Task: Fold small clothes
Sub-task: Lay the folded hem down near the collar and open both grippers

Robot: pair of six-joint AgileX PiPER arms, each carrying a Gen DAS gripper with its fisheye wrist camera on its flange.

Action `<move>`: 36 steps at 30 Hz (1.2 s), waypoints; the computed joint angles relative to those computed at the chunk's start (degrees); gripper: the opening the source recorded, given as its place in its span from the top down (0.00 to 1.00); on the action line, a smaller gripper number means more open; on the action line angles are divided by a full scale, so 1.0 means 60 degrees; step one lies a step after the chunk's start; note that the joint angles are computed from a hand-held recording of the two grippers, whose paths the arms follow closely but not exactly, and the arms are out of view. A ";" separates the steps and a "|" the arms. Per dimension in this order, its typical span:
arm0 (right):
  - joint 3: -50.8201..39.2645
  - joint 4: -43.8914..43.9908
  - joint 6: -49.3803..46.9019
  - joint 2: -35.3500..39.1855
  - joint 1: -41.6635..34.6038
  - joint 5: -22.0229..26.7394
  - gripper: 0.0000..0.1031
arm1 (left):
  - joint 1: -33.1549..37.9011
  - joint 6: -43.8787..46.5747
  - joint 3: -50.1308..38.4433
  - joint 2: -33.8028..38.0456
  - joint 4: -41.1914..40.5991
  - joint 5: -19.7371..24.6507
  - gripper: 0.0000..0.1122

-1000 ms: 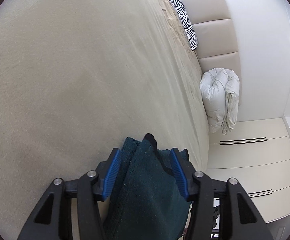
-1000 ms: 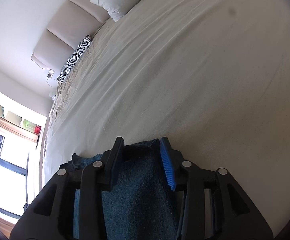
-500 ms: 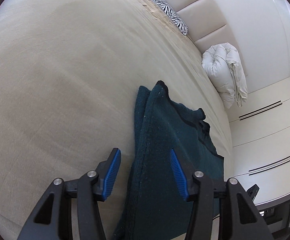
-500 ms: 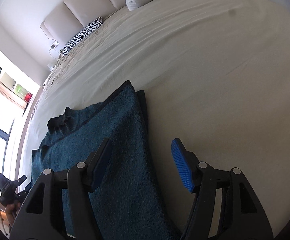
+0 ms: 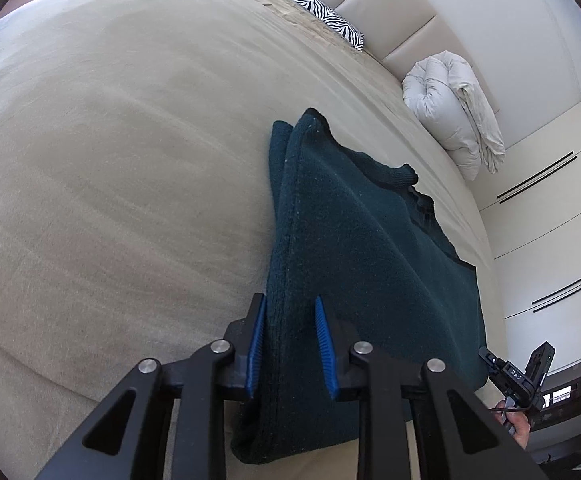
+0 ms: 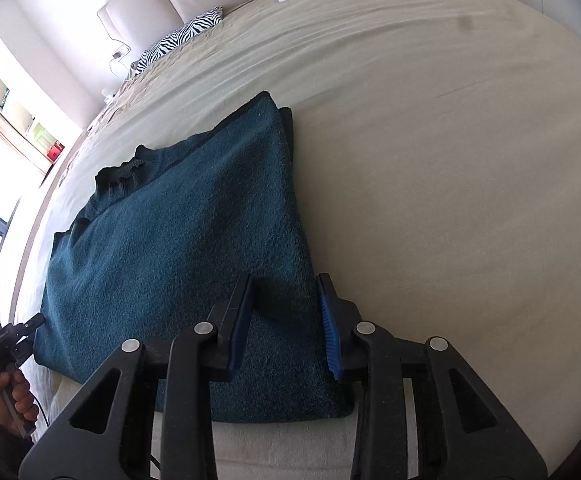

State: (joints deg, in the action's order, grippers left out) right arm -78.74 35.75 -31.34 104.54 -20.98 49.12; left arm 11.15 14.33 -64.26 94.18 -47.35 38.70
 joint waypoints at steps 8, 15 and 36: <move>0.0170 -0.0320 0.0042 -0.0277 0.0051 -0.0300 0.91 | -0.0414 -0.0735 0.0184 -0.0413 0.1121 -0.0412 0.90; 0.0247 -0.0395 0.0307 -0.0375 0.0025 -0.0403 0.93 | -0.0309 -0.0484 0.0427 -0.0588 0.0955 -0.0405 0.94; 0.0678 0.0992 -0.0236 -0.0208 -0.0936 -0.0167 0.85 | 0.0209 0.0260 0.0917 -0.0740 -0.0179 -0.0338 0.81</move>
State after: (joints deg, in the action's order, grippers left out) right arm -74.67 41.70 -32.76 103.29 -26.59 48.12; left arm 12.40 15.88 -58.76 89.74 -48.42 36.67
